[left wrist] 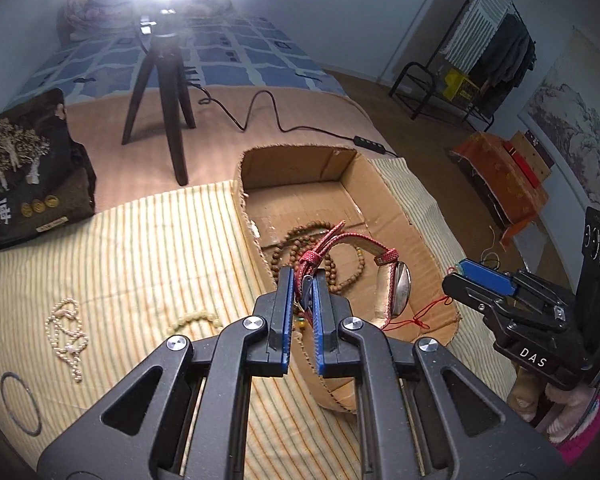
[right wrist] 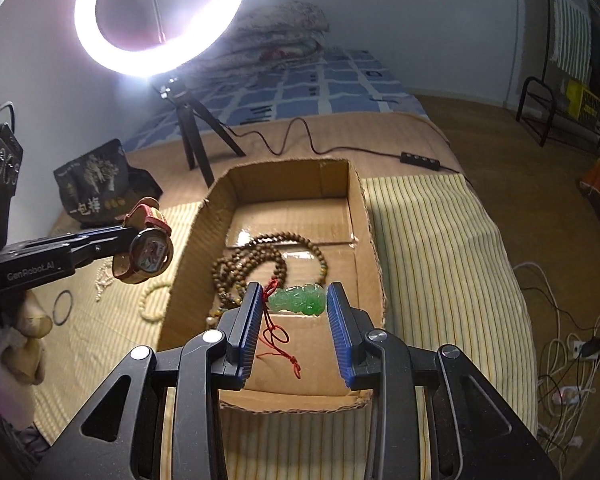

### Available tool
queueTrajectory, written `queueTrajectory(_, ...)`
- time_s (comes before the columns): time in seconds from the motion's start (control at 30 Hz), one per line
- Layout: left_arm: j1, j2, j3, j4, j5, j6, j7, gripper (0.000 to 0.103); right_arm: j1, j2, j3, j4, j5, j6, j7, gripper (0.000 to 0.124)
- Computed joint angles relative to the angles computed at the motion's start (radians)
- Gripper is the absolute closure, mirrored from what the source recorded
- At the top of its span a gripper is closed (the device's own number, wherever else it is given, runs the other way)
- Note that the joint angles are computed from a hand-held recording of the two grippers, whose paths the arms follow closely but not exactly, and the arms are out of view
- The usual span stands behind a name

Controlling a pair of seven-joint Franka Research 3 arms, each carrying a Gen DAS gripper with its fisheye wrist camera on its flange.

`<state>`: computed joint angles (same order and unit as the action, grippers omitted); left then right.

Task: Organize jewelry
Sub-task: 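Carry the watch into the box with the left tool while the right tool carries the green jade pendant there, then open both tools to release the watch and jade pendant in the box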

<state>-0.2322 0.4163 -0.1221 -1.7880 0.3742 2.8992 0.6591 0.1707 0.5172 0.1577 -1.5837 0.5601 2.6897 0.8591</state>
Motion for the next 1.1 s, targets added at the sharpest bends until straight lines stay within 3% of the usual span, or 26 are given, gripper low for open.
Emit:
queueTrajectory(0.27, -0.011, 0.031, -0.003, 0.032, -0.001, -0.007, 0.012, 0.094, 0.010, 0.013, -0.016, 0.010, -0.029, -0.011, 0.034, 0.093)
queueTrajectory(0.33, 0.009, 0.041, -0.029, 0.039, -0.026, -0.006, 0.045, 0.083, 0.023, 0.017, -0.031, 0.017, -0.054, -0.014, 0.062, 0.091)
queueTrajectory(0.4, -0.001, 0.039, -0.019, 0.037, -0.025, -0.003, 0.046, 0.066, 0.031, 0.018, -0.040, 0.016, -0.072, -0.008, 0.085, 0.075)
queueTrajectory(0.47, -0.016, 0.037, -0.003, 0.037, -0.011, -0.001, 0.034, 0.065, 0.030, 0.014, -0.037, 0.006, -0.075, 0.017, 0.093, 0.062)
queueTrajectory(0.5, -0.015, 0.036, -0.003, 0.037, -0.011, -0.004, 0.036, 0.065, 0.028, 0.012, -0.034, 0.004, -0.075, 0.025, 0.094, 0.062)
queueTrajectory(1.1, -0.042, -0.036, 0.053, -0.039, 0.093, 0.004, -0.074, 0.065, 0.019, 0.005, -0.007, -0.004, -0.062, 0.046, 0.087, 0.061)
